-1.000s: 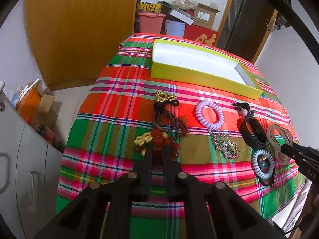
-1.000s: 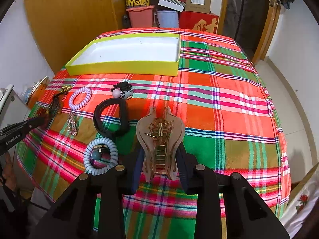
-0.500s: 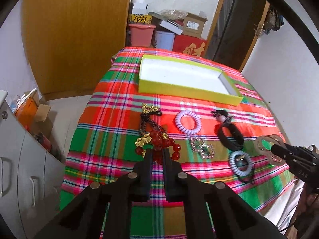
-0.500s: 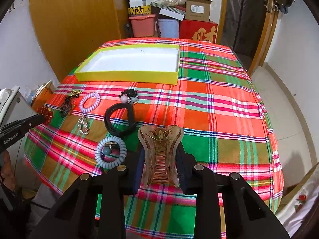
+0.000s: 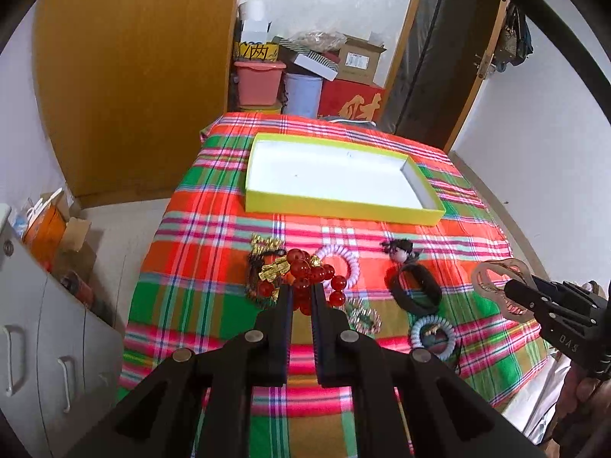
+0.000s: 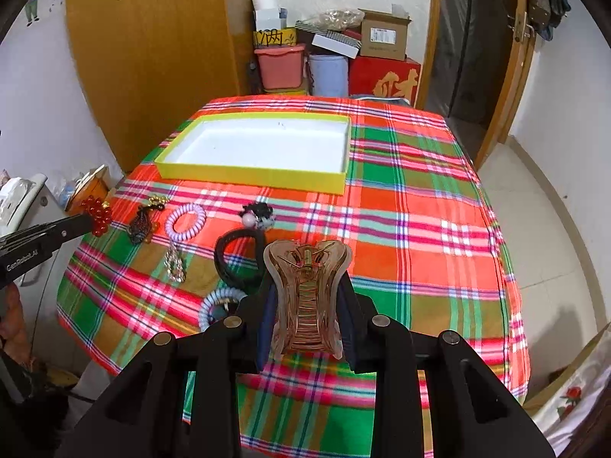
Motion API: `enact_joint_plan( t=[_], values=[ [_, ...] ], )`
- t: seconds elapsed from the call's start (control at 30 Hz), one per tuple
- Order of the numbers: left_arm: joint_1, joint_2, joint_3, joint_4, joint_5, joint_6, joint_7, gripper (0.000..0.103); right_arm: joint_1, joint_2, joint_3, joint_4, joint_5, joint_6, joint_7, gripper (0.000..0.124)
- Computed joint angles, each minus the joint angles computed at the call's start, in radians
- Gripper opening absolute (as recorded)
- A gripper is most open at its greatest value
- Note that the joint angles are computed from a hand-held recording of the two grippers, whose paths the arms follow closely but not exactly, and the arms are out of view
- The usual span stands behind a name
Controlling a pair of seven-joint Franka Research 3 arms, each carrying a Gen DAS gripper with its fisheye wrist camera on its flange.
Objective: Organize jewelry
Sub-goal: 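Carry the red bracelet and clear clip into the white tray and release both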
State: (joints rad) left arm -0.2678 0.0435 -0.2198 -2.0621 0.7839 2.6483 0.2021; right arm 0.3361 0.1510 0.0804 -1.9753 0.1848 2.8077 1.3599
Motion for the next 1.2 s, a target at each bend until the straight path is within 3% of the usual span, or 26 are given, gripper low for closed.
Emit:
enact_joint_plan(
  t=[0.3,0.57,0.87,1.2],
  values=[
    [0.001,0.086,0.026,0.132,0.004,-0.007,0.076,0.009,0.013,0.106,-0.002,0.164,-0.011,-0.03,-0.004,0.03],
    [0.009,0.194,0.071,0.265,-0.03,0.006,0.169,0.009,0.03,0.266,-0.015,0.406,-0.031,-0.087,0.006,0.03],
    [0.032,0.338,0.11,0.412,-0.132,0.04,0.301,0.009,0.046,0.514,-0.034,0.765,-0.044,-0.232,0.037,0.03],
    [0.031,0.49,0.136,0.549,-0.256,-0.019,0.417,0.009,0.045,0.739,-0.053,1.093,-0.064,-0.409,0.075,0.03]
  ],
)
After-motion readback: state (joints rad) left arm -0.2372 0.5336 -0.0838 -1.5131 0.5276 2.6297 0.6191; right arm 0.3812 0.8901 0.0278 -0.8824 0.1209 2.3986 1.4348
